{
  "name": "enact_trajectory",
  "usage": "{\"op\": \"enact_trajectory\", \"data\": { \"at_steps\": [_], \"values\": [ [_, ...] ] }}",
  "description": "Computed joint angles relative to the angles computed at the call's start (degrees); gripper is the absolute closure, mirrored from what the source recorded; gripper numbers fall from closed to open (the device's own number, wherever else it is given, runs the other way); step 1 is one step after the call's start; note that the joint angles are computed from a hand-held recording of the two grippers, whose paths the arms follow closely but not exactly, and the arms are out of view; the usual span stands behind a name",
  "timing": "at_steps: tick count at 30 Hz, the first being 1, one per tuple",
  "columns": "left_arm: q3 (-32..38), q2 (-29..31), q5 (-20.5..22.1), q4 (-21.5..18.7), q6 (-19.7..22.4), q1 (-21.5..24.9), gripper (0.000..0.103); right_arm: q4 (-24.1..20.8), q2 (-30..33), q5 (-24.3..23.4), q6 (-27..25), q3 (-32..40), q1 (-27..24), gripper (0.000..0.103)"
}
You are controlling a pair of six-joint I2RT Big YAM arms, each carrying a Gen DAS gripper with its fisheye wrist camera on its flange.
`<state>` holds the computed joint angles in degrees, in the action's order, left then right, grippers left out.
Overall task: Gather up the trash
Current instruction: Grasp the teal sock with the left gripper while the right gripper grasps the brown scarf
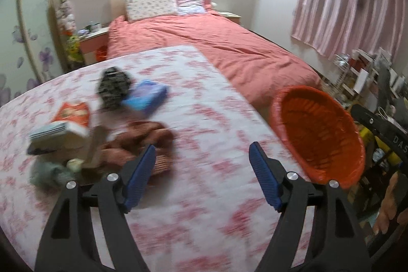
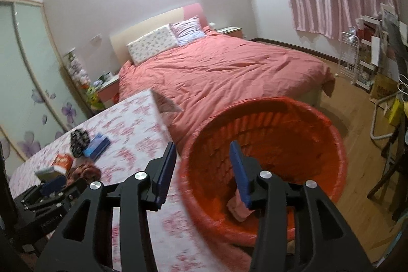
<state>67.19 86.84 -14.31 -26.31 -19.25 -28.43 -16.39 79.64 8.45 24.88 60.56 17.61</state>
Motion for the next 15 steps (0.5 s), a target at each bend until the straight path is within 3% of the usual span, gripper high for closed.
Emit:
{"op": "enact_trajectory", "data": {
  "at_steps": [8, 15],
  "values": [
    [-9.2, -8.3, -4.1, 0.9, -1.4, 6.5, 0.022, -1.7, 2.8, -0.2, -1.7, 2.7, 5.2, 0.052],
    [-12.6, -10.3, -1.9, -0.3, -4.7, 14.7, 0.021, -2.8, 6.1, -0.3, -3.7, 5.2, 9.7, 0.043]
  ]
}}
